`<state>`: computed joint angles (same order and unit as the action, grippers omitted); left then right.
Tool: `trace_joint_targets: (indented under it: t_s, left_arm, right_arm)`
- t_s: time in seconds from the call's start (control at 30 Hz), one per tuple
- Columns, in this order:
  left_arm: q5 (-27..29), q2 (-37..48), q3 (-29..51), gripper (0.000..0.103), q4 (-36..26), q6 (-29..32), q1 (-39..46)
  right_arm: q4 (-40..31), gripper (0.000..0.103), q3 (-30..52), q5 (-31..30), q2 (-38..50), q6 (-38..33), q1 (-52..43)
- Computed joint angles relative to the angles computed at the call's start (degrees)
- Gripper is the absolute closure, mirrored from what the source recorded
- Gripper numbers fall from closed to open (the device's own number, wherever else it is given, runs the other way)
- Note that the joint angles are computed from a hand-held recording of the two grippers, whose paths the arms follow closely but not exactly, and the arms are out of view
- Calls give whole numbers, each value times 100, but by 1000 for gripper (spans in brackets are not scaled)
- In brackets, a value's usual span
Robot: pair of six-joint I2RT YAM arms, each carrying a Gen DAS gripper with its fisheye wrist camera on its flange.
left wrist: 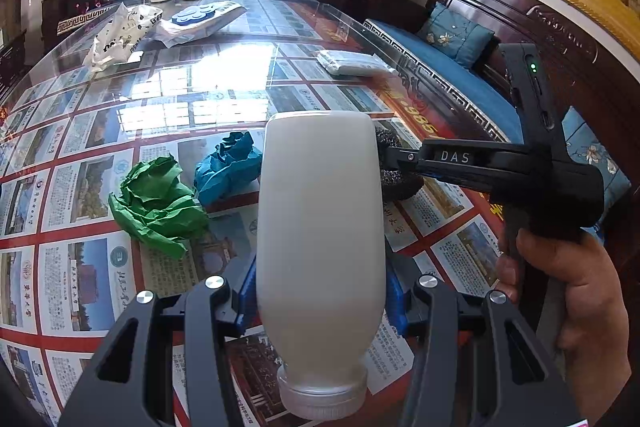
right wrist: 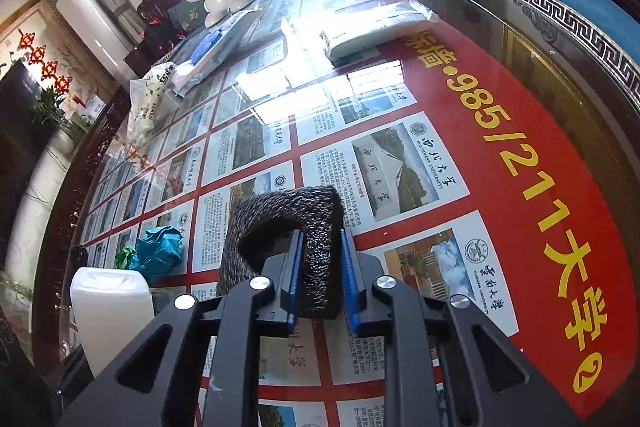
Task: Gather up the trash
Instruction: 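Carry the white bottle and black foam ring in both tools over the bin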
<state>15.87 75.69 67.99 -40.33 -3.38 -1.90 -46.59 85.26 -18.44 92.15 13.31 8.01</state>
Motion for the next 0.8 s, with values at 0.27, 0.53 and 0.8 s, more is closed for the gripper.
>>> trace_joint_targets:
  t_s: [0.27, 0.53, 0.8]
  left_arm:
    - [17, -270, -135, 53, -168, 17, 42]
    - [-42, -999, -540, 53, -520, -51, -243]
    - [-91, -2126, -982, 53, -1161, -316, -677]
  right_arm:
    - [-38, 87, -998, -185, -1200, -400, -82]
    - [-662, 87, -1790, -426, -2808, -1053, -372]
    - [-1769, 87, -1876, -1064, -3946, -1845, -1190]
